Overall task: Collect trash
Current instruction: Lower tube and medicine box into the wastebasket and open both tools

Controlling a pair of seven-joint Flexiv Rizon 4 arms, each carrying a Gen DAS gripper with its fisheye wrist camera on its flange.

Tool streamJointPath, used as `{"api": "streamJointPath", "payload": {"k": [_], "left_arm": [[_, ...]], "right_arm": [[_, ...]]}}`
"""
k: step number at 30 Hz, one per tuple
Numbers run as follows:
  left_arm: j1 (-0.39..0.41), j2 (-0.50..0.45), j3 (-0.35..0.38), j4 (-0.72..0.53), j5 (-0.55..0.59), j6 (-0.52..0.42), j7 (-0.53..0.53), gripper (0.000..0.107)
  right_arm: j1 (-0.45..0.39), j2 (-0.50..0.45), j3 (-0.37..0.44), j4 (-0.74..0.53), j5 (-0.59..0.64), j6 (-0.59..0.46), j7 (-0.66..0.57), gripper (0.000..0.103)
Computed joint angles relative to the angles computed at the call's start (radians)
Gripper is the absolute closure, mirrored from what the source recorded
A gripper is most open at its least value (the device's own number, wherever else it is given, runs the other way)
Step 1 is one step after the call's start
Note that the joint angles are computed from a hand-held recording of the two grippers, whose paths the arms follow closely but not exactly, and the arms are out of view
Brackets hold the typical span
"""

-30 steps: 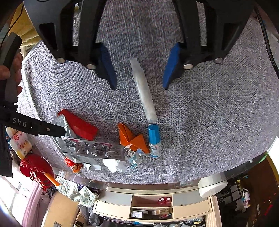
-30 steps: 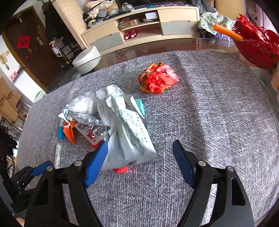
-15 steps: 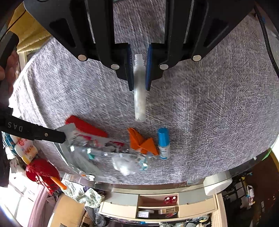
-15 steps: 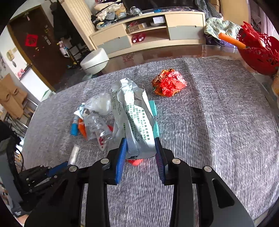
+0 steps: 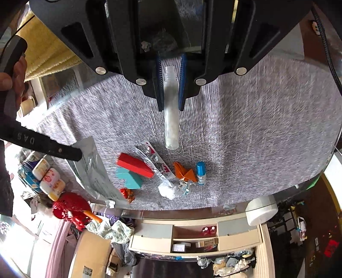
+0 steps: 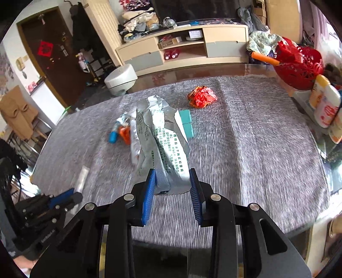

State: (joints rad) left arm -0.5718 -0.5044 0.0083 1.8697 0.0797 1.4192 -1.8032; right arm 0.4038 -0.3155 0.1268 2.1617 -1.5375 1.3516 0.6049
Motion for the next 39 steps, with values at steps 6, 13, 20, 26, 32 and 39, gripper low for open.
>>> {"api": "streamJointPath", "payload": {"k": [6, 13, 20, 26, 32, 39], "left_arm": [[-0.023, 0.085, 0.004, 0.115, 0.028, 0.044, -0.031, 0.095], [-0.064, 0.129, 0.027, 0.220, 0.075, 0.088, -0.090, 0.095], [-0.029, 0.112, -0.036, 0.338, 0.028, 0.168, -0.068, 0.095], [-0.025, 0.074, -0.065, 0.390, -0.031, 0.200, -0.042, 0.095], [0.106, 0.007, -0.220, 0.424, -0.110, 0.213, 0.031, 0.095], [0.155, -0.062, -0.290, 0.404, -0.168, 0.191, 0.082, 0.094]], "right_arm": [[0.049, 0.060, 0.042, 0.076, 0.059, -0.063, -0.013, 0.070], [0.098, 0.081, 0.073, 0.134, 0.046, -0.076, 0.058, 0.070], [0.134, 0.037, 0.100, 0.153, -0.042, -0.053, 0.192, 0.070], [0.134, -0.051, 0.097, 0.133, -0.100, 0.015, 0.265, 0.070], [0.101, -0.178, 0.108, 0.093, -0.139, 0.078, 0.329, 0.070], [0.128, -0.250, 0.076, 0.070, -0.048, 0.119, 0.254, 0.070]]}}
